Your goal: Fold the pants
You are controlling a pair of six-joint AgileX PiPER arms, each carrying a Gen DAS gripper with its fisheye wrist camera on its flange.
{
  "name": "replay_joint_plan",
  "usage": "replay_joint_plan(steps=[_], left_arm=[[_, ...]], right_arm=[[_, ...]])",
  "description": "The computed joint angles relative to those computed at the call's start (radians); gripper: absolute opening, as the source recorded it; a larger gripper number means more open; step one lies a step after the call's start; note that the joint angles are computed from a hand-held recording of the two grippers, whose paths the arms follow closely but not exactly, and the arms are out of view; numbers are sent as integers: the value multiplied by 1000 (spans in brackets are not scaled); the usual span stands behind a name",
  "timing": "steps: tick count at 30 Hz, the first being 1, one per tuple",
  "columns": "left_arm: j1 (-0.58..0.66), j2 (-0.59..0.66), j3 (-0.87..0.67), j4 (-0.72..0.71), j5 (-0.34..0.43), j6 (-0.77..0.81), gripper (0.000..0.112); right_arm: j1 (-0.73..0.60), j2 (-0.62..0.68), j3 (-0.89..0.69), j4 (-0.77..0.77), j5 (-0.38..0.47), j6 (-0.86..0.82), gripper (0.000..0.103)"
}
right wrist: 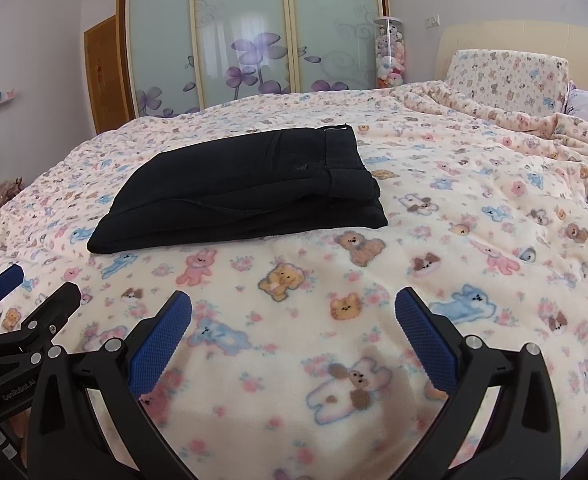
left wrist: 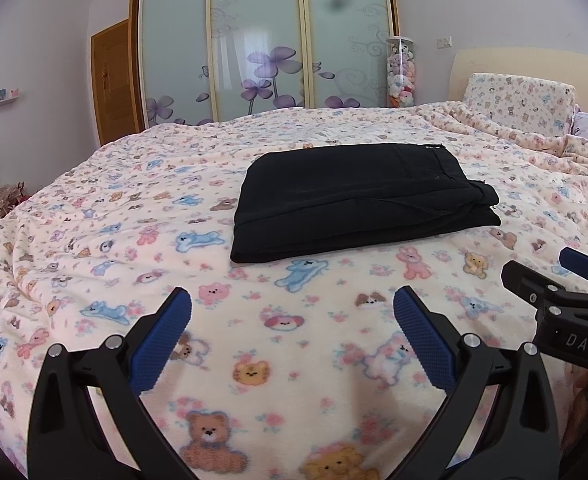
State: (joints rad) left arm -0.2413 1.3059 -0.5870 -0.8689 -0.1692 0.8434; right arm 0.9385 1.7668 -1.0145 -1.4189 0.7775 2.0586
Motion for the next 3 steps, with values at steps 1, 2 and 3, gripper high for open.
replay_joint_plan(steps=[1, 2, 3], left_arm=[[-3, -1, 0, -8, 0, 8, 101], [-4, 0, 0, -8, 1, 8, 101], [-2, 0, -1, -3, 3, 5, 101]], right_arm=[[-12, -3, 0, -1, -10, -8, 102], [-8, -3, 0, 2, -8, -8, 102], [-18, -5, -1, 1, -17, -14, 102]])
